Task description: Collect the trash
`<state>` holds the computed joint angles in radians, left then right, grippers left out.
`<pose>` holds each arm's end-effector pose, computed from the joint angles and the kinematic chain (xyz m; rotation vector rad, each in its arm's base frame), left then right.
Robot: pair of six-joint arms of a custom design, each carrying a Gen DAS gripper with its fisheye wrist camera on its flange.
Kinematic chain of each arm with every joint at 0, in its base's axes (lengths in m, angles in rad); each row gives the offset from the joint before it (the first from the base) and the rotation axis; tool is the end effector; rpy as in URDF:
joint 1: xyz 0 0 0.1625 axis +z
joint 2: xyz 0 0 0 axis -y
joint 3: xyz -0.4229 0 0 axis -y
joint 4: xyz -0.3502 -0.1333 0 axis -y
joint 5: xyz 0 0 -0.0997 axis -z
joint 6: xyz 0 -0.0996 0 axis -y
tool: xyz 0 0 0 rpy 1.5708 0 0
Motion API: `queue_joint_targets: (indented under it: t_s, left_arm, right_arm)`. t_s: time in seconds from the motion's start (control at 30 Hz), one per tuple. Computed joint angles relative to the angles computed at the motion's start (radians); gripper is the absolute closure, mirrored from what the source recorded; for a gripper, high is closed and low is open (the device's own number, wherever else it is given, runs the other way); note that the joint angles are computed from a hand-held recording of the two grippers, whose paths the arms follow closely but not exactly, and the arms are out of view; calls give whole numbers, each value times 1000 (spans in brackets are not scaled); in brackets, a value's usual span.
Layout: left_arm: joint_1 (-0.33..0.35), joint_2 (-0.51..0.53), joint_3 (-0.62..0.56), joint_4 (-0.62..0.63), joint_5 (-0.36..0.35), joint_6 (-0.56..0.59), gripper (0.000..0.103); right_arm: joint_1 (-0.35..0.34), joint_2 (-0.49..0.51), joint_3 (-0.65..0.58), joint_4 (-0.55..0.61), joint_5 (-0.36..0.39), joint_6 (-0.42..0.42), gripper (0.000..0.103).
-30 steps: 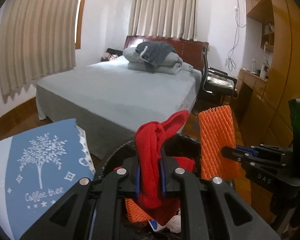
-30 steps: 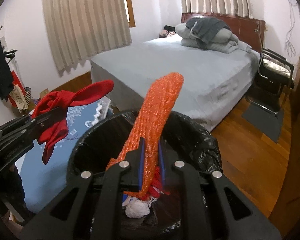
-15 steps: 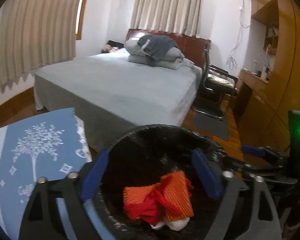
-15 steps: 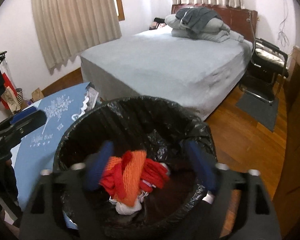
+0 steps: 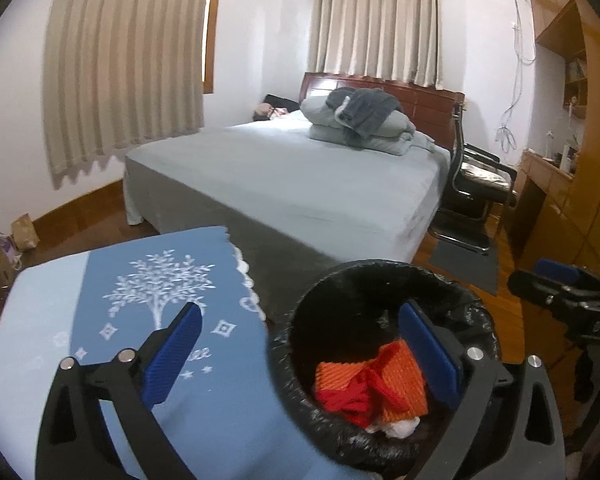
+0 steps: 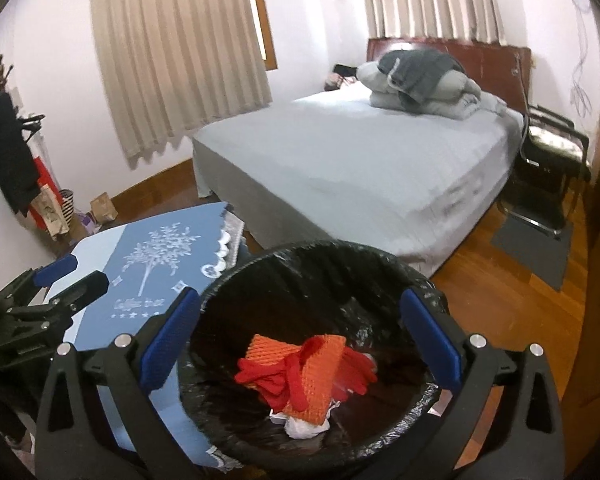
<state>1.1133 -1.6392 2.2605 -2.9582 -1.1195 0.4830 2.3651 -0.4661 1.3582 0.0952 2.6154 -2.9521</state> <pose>-0.0136 -0.4278 0.3851 0.9306 2.3434 -1.0043 0.4197 -0.3462 -0.0167 0.2921 -2.2130 1.1803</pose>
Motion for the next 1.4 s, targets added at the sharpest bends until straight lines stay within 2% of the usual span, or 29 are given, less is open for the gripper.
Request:
queue_joint_targets:
  t_s: [0.23,0.4,0.87,1.4]
  left_arm:
    - [-40,-83,25,56,57,-26,6]
    - [-65,-135,42,82,78,-40,6]
    - [-110,-210,61,123,123,-77,6]
    - [-126,-229,60,126,137,-94,6]
  right_arm:
    - [46,36,-79,120,12,66,5]
    - [65,55,-110,162,12,100,5]
    - [100,83,-149,182,8,85,5]
    - [108,98,-176,194,6,72,5]
